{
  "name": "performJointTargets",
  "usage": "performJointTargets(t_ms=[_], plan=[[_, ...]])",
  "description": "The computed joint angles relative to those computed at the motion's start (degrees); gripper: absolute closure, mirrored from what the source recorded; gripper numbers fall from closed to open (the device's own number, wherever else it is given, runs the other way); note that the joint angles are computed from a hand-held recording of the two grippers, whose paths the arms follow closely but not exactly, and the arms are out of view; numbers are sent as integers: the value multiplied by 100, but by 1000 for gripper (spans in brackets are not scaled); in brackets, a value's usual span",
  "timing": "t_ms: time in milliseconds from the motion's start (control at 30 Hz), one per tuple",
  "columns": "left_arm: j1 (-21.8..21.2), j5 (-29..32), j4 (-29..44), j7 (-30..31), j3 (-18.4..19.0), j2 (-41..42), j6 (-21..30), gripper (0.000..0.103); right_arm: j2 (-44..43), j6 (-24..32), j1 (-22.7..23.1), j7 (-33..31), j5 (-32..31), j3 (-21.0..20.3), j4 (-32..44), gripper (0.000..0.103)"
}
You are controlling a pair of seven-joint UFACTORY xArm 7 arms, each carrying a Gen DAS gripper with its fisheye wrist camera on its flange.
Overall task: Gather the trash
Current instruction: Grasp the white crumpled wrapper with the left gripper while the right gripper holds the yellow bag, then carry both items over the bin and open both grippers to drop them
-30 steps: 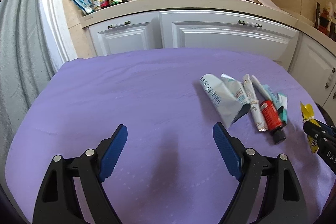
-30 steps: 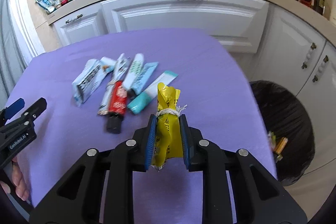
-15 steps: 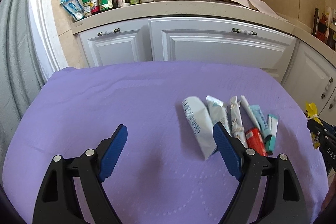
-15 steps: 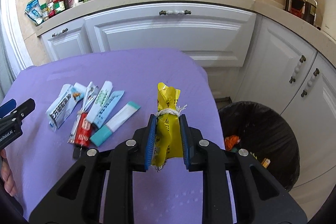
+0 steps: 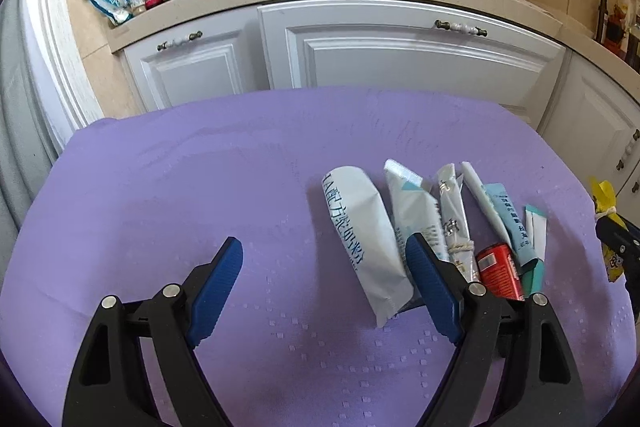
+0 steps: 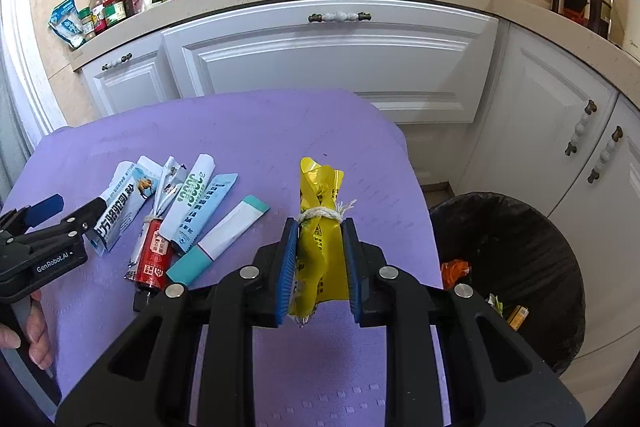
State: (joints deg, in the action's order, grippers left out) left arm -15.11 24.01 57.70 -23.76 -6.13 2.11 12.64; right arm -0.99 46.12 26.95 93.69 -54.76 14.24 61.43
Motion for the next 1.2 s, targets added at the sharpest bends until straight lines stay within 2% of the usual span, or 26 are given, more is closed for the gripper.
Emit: performJointTargets(t_ms=[67,133,233,333,467,667,967,1200], plan=[[9,-53,-24,45,2,10,-36,24,0,-39,-9,5,3,-10,-19,81],[17,-216,-42,224,-15,24,-54,31,12,-47,-10,9,4,-11,-13,81],[24,-714,-49,736,-73,62,-50,40,21,-103,-19,28,8,-22,-33,81],[8,-1035,-73,1056,-99,72,-65,55,25,-102,-12,46,9,-21,-40,81],[4,-1662,-106,1674,-168,71,-49,83,14,-118,-11,62,9,-22,-59,81],[-42,-1695,-199,1677,-120,6,-186,87,-12,-131,-2,110,6,-3,-100,81],[-14,-1053,-538,1315,-142,-321,-331,87,-236,-3,44,305,-32,136,-260,81],[-22,-1235,-911,1425,-240,-699,-393,87,-600,211,40,486,58,338,-515,81]])
